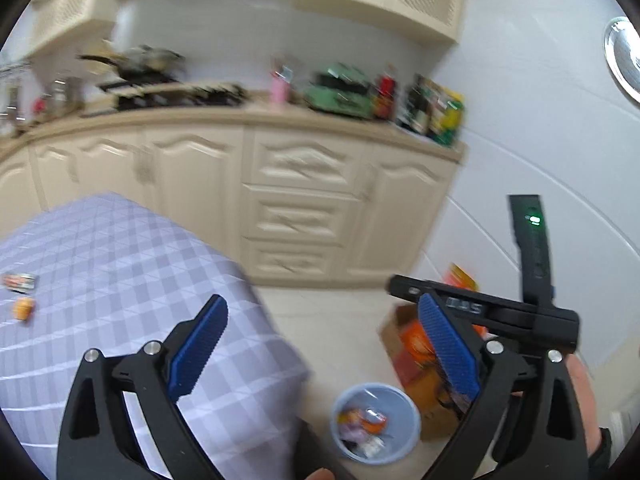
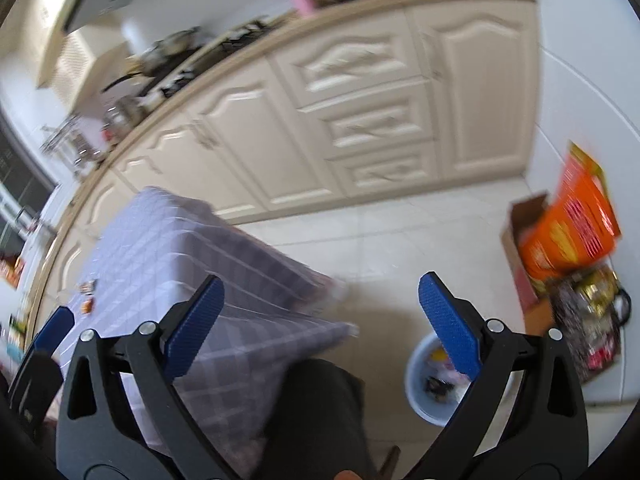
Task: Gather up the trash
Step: 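Return both tools from the bin to the table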
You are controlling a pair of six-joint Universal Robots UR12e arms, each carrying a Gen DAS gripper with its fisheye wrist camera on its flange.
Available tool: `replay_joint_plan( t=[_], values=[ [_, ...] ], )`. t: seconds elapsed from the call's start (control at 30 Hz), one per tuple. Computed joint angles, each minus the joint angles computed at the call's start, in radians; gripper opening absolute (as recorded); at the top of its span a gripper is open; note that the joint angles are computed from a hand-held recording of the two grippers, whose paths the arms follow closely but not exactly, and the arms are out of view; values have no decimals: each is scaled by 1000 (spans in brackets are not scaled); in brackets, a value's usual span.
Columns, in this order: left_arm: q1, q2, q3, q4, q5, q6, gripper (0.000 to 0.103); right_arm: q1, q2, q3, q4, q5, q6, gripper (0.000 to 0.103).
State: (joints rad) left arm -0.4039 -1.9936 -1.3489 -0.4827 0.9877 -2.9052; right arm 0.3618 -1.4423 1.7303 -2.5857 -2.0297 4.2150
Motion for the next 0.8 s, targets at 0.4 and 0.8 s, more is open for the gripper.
replay_joint_plan(
  t=[0.4, 0.8],
  values=[
    [120, -5, 29, 153, 190, -163, 96, 41, 232, -360, -17, 91, -322, 96],
    [207, -31, 47, 129, 366, -222, 97, 65, 497, -743, 197, 270, -527, 96]
  ],
)
